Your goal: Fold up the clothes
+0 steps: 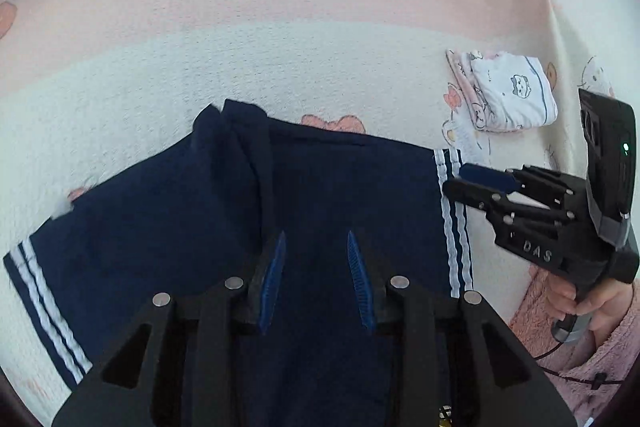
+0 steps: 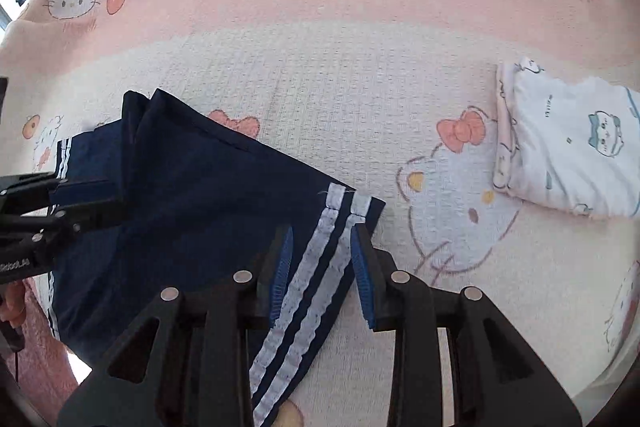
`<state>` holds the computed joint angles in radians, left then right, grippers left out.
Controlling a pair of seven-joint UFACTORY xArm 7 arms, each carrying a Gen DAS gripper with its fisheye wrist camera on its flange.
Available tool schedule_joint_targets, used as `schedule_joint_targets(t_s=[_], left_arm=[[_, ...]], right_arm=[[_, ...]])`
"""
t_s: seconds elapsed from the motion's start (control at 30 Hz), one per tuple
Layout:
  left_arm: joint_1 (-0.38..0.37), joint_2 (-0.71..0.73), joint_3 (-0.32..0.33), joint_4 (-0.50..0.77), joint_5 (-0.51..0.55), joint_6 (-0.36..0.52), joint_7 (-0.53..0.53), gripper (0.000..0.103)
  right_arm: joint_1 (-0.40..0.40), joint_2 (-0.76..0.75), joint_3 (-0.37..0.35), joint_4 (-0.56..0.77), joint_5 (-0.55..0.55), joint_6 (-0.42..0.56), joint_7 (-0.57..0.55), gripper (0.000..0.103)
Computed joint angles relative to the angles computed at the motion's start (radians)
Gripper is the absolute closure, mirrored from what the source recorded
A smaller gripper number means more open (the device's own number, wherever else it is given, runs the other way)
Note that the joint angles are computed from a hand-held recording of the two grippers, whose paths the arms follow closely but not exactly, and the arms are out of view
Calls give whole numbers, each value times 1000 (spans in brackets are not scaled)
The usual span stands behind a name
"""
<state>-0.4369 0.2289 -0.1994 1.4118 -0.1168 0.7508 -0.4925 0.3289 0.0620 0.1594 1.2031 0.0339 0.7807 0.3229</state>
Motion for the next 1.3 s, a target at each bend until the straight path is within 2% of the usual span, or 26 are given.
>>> schedule_joint_targets(t_s=[0.07, 0.17, 0.23, 0.27, 0.33, 0.47, 0.57, 0.63, 0.7, 0.73, 0.83, 0.87, 0.9, 0.97, 1.03, 1.13, 1.23, 1.3], left_arm=[[4, 51, 7, 53, 10, 29, 15, 69], [-3, 101, 37, 117, 78, 66, -10, 69], [10, 118, 44, 125, 75, 28, -16, 69], [14, 124, 49, 127, 77, 8, -25, 69], [16, 133, 62, 136, 97, -12, -48, 69], [31, 115, 49, 117, 100, -65, -7, 69], [20, 115, 35, 120, 104, -65, 23, 69], [12, 116, 28, 124, 104, -64, 44, 69], [18, 133, 11, 142, 73, -40, 92, 69], [24, 144, -2, 153, 66, -25, 111, 69], [-34, 261, 51, 310, 170, 120, 116, 69], [-31, 280, 54, 338, 169, 128, 128, 69], [-41, 286, 71, 356, 187, 126, 105, 69], [-57, 300, 101, 393, 225, 124, 57, 69], [-44, 273, 85, 364, 200, 102, 51, 69], [-30, 207, 52, 282, 156, 60, 70, 69], [-45, 127, 25, 169, 136, 60, 78, 69], [-34, 88, -2, 99, 83, 41, 115, 69]], right_arm=[[-17, 22, 1, -5, 122, -22, -89, 73], [-32, 38, -5, -11, 185, -38, -114, 75], [-41, 36, -14, -11, 183, -34, -95, 78], [-46, 33, -19, -16, 180, -32, -88, 86], [-57, 26, -26, -23, 179, -26, -75, 92], [-58, -1, -26, -50, 145, -26, -33, 93], [-55, -23, -23, -70, 132, -56, -7, 88], [-59, -29, -23, -72, 165, -78, -39, 85], [-66, -19, -23, -65, 255, -58, -102, 84], [-67, -8, -23, -61, 263, -43, -93, 84], [-66, 2, -21, -73, 270, -67, -59, 85], [-67, 0, -22, -77, 272, -75, -50, 85], [-65, 0, -24, -78, 249, -85, -28, 85], [-55, 1, -29, -75, 134, -92, 61, 83], [-55, 5, -29, -65, 105, -85, 87, 79], [-56, 3, -11, -62, 204, -98, 14, 78], [-32, -12, 5, -61, 203, -88, -1, 78], [-15, -2, 12, -64, 178, -91, 11, 78]])
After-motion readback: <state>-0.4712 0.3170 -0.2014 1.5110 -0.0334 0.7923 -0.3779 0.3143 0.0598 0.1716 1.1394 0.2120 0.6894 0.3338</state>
